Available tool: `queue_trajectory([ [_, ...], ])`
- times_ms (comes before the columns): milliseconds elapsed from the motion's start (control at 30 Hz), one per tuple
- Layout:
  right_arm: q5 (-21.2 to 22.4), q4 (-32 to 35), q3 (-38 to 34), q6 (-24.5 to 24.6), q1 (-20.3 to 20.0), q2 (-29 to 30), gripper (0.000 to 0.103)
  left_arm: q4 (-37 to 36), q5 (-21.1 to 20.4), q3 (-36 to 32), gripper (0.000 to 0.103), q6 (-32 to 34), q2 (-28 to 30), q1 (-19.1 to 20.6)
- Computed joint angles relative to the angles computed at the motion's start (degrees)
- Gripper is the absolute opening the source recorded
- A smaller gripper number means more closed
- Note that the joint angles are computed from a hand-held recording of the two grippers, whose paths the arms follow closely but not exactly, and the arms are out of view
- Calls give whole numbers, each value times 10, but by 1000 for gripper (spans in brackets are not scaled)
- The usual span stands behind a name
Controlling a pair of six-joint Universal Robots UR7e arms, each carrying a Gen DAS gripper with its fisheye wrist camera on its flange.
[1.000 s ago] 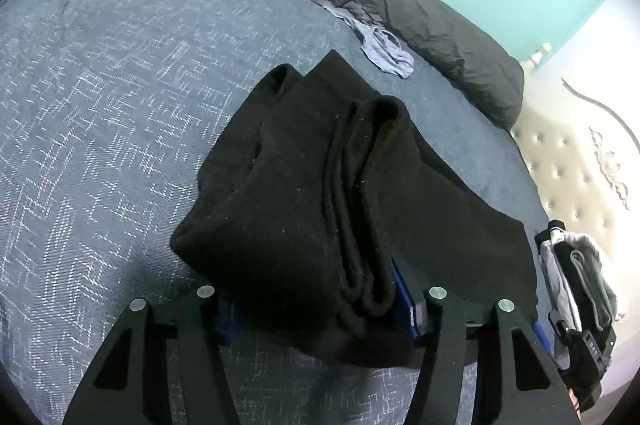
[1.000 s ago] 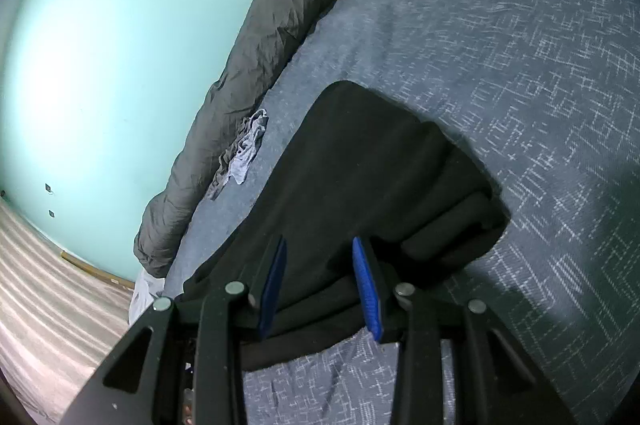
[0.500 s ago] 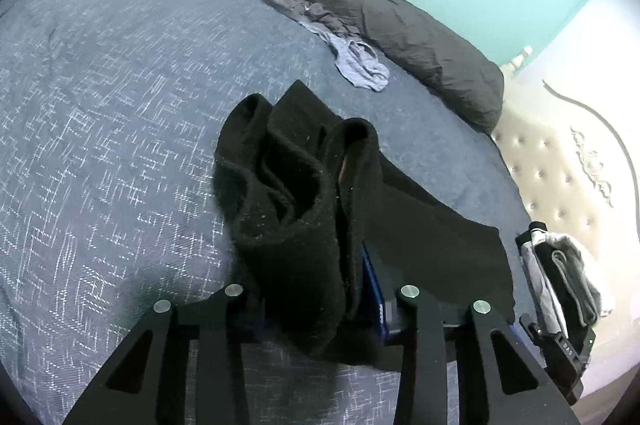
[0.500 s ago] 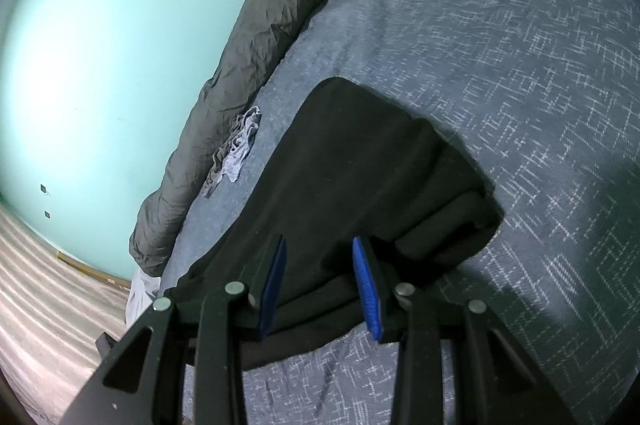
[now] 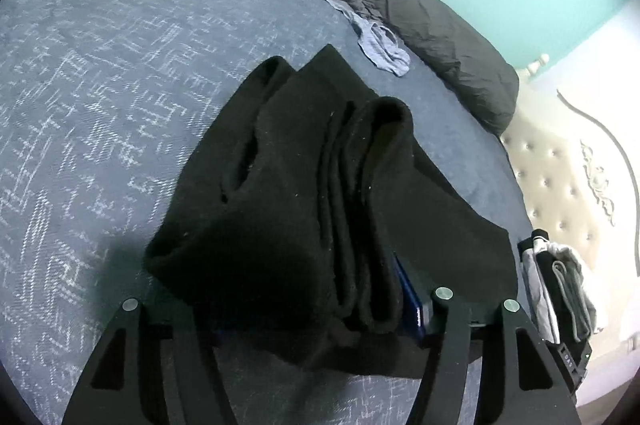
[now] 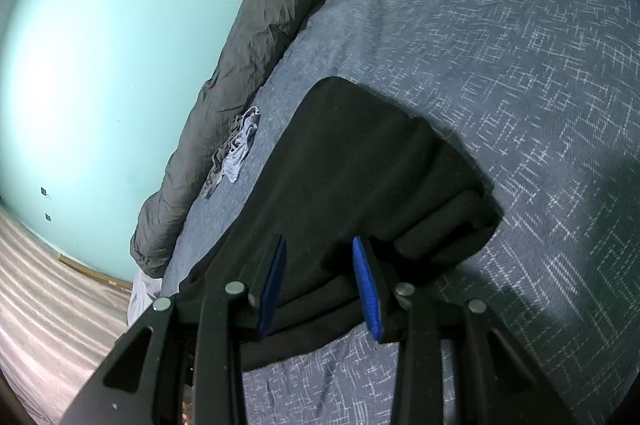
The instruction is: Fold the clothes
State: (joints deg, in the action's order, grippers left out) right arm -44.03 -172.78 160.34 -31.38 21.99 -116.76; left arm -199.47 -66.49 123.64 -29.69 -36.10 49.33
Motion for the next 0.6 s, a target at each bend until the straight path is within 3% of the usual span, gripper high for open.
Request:
queue_trajectory([
  [133,0,-2,-2,4,2,3,35,-11,3,-4,44,7,3,-2],
  [200,1,0,-2,4,1,4,35,-22,7,-1,40,17,1,-11],
  [600,29,46,-10,-2,-28,-20,35,-15,-9,-29,35,34,-16,-64],
])
